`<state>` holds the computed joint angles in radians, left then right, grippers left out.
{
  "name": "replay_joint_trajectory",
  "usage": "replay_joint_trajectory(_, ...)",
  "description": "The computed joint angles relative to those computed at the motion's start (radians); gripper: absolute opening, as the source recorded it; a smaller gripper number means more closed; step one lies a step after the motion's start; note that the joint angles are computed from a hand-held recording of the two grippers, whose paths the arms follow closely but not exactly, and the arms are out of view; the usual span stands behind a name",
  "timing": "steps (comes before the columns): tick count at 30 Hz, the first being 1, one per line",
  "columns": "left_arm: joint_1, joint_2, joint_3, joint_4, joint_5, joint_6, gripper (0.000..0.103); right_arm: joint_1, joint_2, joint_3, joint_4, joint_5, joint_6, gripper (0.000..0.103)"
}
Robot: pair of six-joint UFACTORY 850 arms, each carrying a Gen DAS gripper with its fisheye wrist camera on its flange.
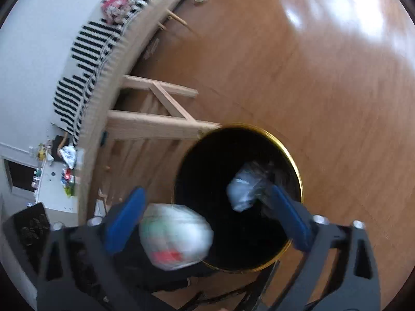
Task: Collect trash
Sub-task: 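Carry both items to the black bin and open both tools to drop them, then move both tools back toward the remaining trash on the table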
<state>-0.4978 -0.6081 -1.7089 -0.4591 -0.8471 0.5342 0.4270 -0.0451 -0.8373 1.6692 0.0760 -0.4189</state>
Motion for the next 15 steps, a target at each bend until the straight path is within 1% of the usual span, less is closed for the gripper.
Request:
replay_joint_trajectory(1,0.004,0.013,0.009,-0.009,0.024,0.007,0.096,0.003,0.006,-0.004,0.063,0.019,-0.069,0.097)
replay_joint_trajectory(2,0.009,0.025,0.014,-0.026,0.039,0.022,0.096,0.008,0.017,-0.005,0.088,0.051,-0.097,0.097)
replay_joint_trajectory(5,0.047,0.082,0.026,-0.123,0.104,0.115,0.096,0.032,0.022,-0.048,0.239,0.174,-0.285,0.097)
replay_joint_trajectory(7,0.093,0.122,0.023,-0.195,0.149,0.175,0.096,0.045,0.001,-0.111,0.310,0.249,-0.423,0.097)
replay_joint_trajectory(9,0.151,0.149,0.012,-0.232,0.195,0.206,0.097,0.055,-0.014,-0.166,0.343,0.292,-0.518,0.097)
replay_joint_trajectory(11,0.203,0.164,0.006,-0.197,0.253,0.181,0.097,0.068,-0.047,-0.246,0.351,0.334,-0.603,0.097)
replay_joint_trajectory(12,0.239,0.168,0.000,-0.148,0.298,0.141,0.097,0.078,-0.078,-0.310,0.338,0.359,-0.645,0.097)
replay_joint_trajectory(13,0.268,0.166,-0.007,-0.105,0.324,0.109,0.097,0.093,-0.091,-0.344,0.331,0.379,-0.672,0.097)
replay_joint_trajectory(14,0.307,0.156,-0.025,-0.029,0.356,0.051,0.097,0.102,-0.123,-0.403,0.335,0.398,-0.725,0.097)
replay_joint_trajectory(15,0.332,0.148,-0.034,0.023,0.377,0.010,0.097,0.107,-0.149,-0.448,0.344,0.411,-0.769,0.097)
